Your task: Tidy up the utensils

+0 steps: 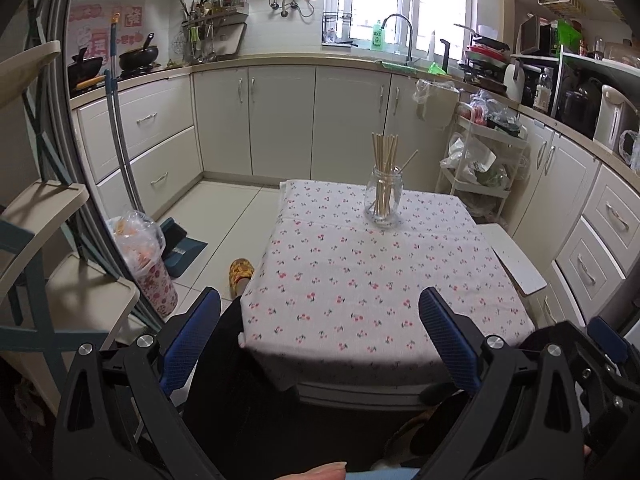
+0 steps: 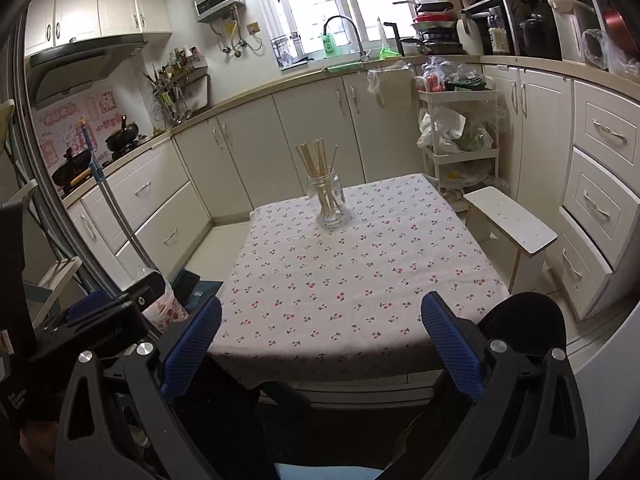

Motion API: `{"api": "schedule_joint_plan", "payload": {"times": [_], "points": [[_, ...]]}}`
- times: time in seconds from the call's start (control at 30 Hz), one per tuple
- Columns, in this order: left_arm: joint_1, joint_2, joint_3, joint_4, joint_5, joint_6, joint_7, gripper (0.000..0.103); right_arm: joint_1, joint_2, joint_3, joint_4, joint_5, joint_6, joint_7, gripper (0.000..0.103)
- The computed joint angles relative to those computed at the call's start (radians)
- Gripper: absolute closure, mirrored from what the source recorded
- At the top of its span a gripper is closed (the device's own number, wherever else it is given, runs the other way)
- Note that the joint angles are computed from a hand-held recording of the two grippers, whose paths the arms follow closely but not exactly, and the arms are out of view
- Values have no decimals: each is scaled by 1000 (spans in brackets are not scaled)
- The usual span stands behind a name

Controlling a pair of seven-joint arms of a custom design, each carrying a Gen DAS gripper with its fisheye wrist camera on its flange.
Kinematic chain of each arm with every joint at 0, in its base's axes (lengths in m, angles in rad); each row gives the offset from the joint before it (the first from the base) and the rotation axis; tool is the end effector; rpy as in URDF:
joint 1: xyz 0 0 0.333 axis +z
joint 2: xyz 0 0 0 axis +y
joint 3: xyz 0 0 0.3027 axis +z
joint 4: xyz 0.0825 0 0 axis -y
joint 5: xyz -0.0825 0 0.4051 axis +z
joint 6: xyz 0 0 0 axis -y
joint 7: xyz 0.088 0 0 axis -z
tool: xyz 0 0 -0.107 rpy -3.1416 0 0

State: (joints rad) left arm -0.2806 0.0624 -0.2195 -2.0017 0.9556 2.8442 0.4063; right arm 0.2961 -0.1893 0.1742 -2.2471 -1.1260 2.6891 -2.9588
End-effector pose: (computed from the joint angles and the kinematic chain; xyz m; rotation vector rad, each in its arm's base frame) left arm 0.5281 -0.3351 0.4785 -1.5779 1.8255 -0.9530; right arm 0.4728 0.2765 0.4759 -1.2807 1.8909 -0.7251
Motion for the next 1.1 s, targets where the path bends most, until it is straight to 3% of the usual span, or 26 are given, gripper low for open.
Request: {"api": "schedule_joint_plan", "payload": {"times": [0.47,1.1], "points": [[3,-6,-3,1,-52,4,37,8,3,-8,6,-3,-12,-13,1,7],[0,-17,-7,-2,-28,-14,60,8,8,-11,8,-6,-7,-14,-6,7]]}}
